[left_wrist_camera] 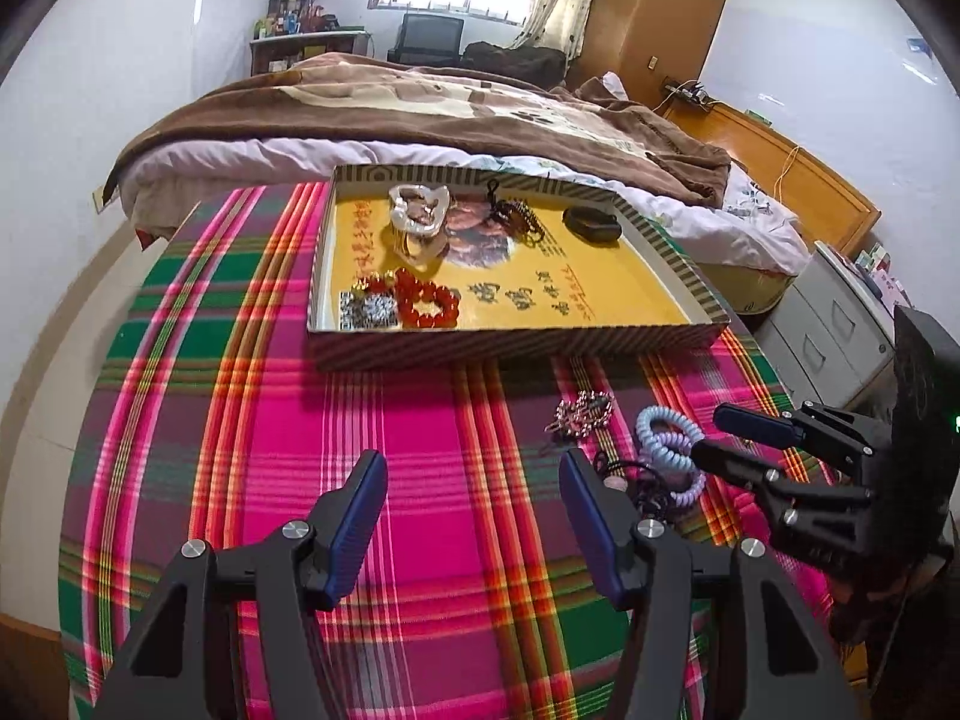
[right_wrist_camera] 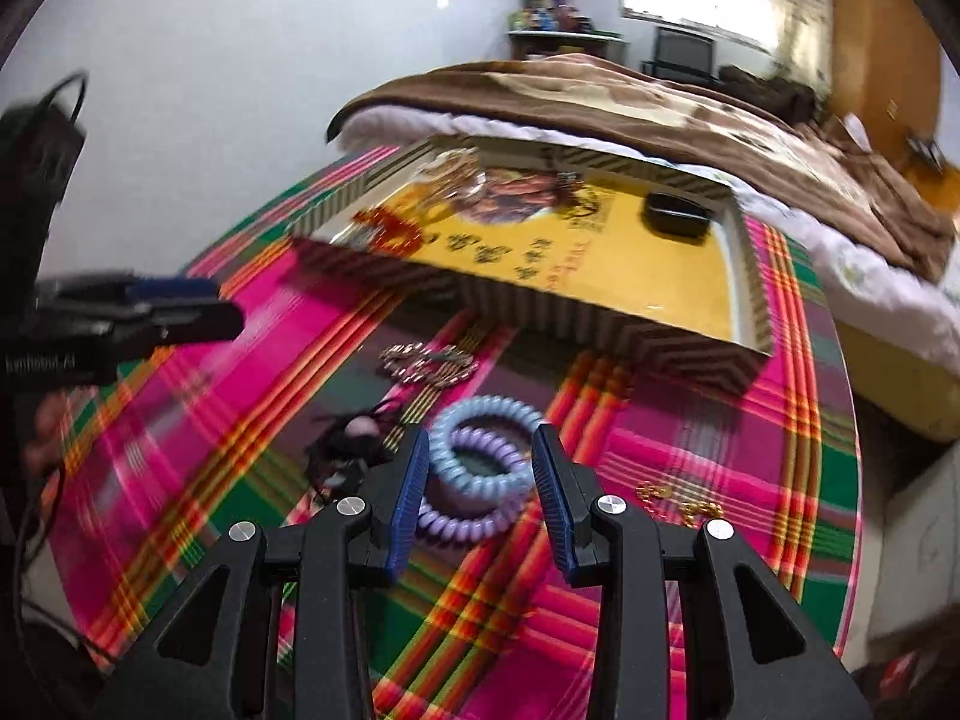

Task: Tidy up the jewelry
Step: 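Move both grippers back toward the jewelry on the plaid cloth, then grasp the light blue and lavender coiled hair ties with the right gripper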

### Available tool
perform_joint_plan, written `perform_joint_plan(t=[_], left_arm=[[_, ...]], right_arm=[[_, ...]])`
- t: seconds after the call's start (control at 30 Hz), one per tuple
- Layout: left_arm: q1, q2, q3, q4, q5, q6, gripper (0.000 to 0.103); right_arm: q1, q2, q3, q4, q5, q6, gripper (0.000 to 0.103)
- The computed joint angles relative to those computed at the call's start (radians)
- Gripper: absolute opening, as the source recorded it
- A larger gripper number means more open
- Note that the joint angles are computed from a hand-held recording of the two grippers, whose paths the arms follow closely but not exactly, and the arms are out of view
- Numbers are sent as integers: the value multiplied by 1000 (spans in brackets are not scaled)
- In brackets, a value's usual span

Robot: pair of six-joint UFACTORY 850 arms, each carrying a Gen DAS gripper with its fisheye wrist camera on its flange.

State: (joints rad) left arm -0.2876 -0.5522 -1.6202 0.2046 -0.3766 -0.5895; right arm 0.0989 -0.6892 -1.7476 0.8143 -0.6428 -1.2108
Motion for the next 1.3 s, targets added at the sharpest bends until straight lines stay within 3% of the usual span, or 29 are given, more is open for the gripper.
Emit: perform_joint_plan(t=[0.2, 0.53, 0.57, 0.63, 0.73, 0.97, 1.0, 1.17, 1.3], left_arm=[[5, 3, 11, -18, -2, 11, 59], [7, -5, 5, -45, -7, 36, 59], [7, -4, 7, -48, -6, 37, 59], [6, -6, 3, -55, -9, 42, 59], [5, -13, -5, -66, -14, 53, 59], [-3, -40, -40, -133, -38, 137, 60], [-3, -45, -47, -144, -42, 149, 60], [-3, -80, -96, -268, -69, 264, 60], [-12, -94, -116, -265, -79, 265, 61]], right_arm=[[18, -5, 2, -59, -1, -6, 37], [40, 9, 28, -134, 78, 26, 36], [40, 9, 28, -131, 76, 26, 33], [37, 9, 30, -126, 78, 33, 17], [30, 5, 24, -115, 59, 43, 11], [5, 21, 41, -8, 49, 3, 6], [1, 24, 43, 6, 44, -1, 0], [-19, 45, 69, 96, 28, -61, 0], [-15, 38, 60, 33, 18, -52, 2]])
